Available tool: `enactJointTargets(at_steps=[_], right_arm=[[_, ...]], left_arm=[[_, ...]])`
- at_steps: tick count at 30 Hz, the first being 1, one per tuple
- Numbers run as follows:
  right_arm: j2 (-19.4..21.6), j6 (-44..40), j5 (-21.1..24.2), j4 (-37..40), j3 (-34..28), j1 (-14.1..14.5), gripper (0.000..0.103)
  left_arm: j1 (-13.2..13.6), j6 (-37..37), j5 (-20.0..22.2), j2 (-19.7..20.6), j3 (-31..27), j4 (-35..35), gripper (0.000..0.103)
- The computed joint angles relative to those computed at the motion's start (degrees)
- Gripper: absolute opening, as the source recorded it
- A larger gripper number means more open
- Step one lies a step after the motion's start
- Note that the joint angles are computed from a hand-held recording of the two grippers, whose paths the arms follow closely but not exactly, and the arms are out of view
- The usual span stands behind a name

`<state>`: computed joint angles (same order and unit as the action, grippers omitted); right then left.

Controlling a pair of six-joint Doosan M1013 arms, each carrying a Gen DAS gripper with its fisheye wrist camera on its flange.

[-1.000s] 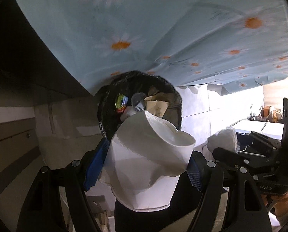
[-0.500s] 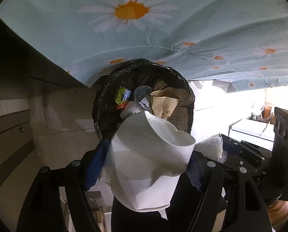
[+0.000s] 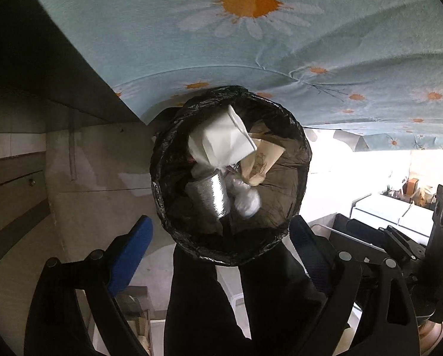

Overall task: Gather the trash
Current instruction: 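Raise both open tools back over the table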

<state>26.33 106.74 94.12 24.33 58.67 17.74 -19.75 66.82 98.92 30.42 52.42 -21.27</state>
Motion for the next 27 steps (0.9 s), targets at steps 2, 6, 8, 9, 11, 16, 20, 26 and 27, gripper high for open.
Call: enactJointTargets(at_steps=[2, 6, 8, 9, 11, 16, 20, 26, 27], right_arm=[[-0.26, 0.06, -0.19, -0.21, 0.02, -0.03, 0.083], [-0.6, 0.25, -0.49, -0.17, -0.1, 0.0, 0.083], [-0.98, 0.36, -1.15, 0.54, -0.08, -0.16, 0.083], [-1.05, 0.39, -1.12, 0.3, -0.32, -0.09, 0.083], [-1.25, 0.41, -1.15, 0.24, -0.62, -0.17, 0.083], [-2.15, 0.47, -1.75, -0.38, -1.94, -0.43, 0.083], [-2.84, 0.49, -2.03, -1.22, -3.17, -0.53, 0.083], [-4.57, 0.72, -4.33, -1.25, -4.36, -0.94, 0.083], [-4.73, 0.79, -4.71, -1.4, -4.61, -0.95, 0.083]], left_arm=[[-0.05, -0.02, -0.08, -0.12, 0.06, 0.05, 0.09], [-0.02, -0.09, 0.14, -0.33, -0.1, -0.12, 0.09], [-0.09, -0.18, 0.25, -0.46, -0.41, -0.03, 0.09], [-0.13, -0.2, 0.3, -0.57, -0.65, 0.14, 0.09], [-0.2, 0.03, 0.28, -0.75, -1.02, 0.38, 0.09], [-0.33, 0.19, 0.5, -1.42, -2.44, 0.6, 0.09], [-0.37, 0.96, 0.17, -2.2, -3.26, 0.92, 0.09], [-0.71, 2.72, -1.54, -3.77, -4.55, 2.19, 0.09], [-0.79, 3.13, -1.66, -3.96, -4.93, 2.35, 0.09]])
